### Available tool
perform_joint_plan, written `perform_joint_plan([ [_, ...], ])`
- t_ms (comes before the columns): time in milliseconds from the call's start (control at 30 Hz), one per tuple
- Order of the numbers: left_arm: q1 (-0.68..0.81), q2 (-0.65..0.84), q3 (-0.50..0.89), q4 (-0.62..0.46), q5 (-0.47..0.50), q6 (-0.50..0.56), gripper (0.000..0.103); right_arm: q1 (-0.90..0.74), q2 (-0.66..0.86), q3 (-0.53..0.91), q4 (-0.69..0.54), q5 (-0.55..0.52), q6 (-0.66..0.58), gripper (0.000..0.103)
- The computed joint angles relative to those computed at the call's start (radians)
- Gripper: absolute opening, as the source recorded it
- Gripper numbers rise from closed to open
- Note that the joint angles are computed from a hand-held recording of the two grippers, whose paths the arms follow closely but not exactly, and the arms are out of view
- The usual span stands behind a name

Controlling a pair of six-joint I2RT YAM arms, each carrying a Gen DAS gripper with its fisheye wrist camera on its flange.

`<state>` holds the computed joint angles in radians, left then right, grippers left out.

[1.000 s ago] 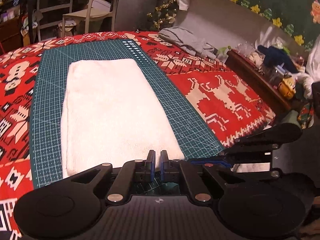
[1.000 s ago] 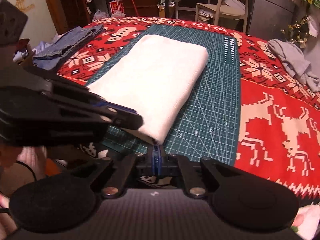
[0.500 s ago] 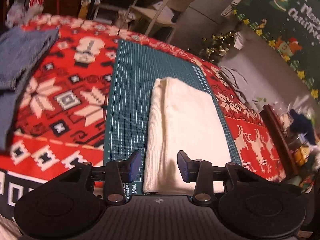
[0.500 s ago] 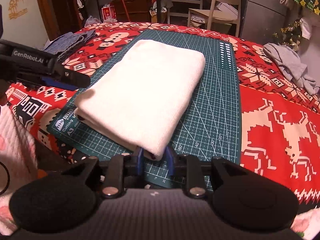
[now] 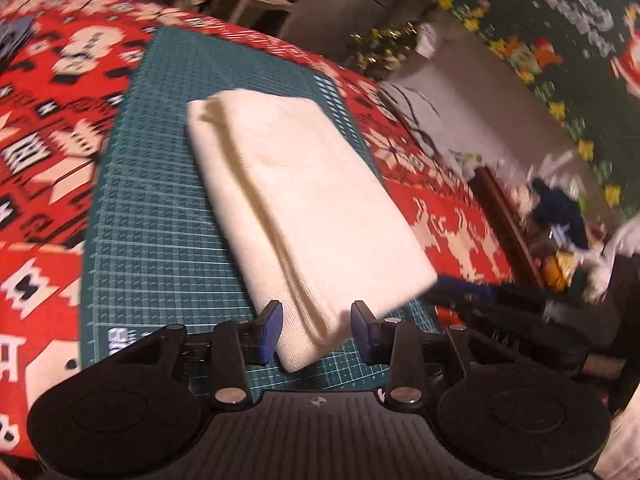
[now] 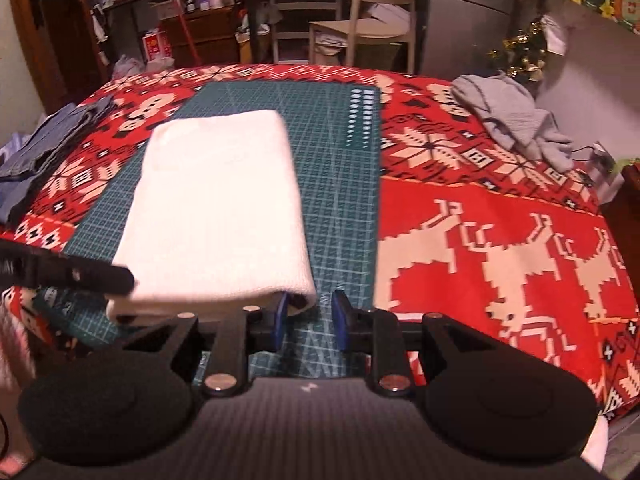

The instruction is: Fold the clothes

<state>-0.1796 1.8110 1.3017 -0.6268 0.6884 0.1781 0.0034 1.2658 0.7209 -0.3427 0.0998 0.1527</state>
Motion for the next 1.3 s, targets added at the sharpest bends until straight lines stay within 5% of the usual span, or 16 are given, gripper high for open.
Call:
perform_joint_plan([
  [267,0.035,-0.015,-0.020,0.025,0.017,-0.013,0.034,-0.003,-0.081,0.016,-0.053,-0.041,-0.051,0.026],
  [467,0.069,-0.035,-0.028,0.096,-0.015,-0.025,0.017,0.047,-0.064,0.082,-0.071,-0.073,-0.042,0.017],
  [900,0.042,0.108,0.071,0.257,-0.140,-0.073,0.006,0.126,0.332,0.345,0.079,-0.033,-0.089,0.009],
  [1300,0.053,0.167,0.087,0.272,-0.085,-0.102,0.003,0.189,0.571,0.521,0.131,-0.102,-0.071,0.004],
])
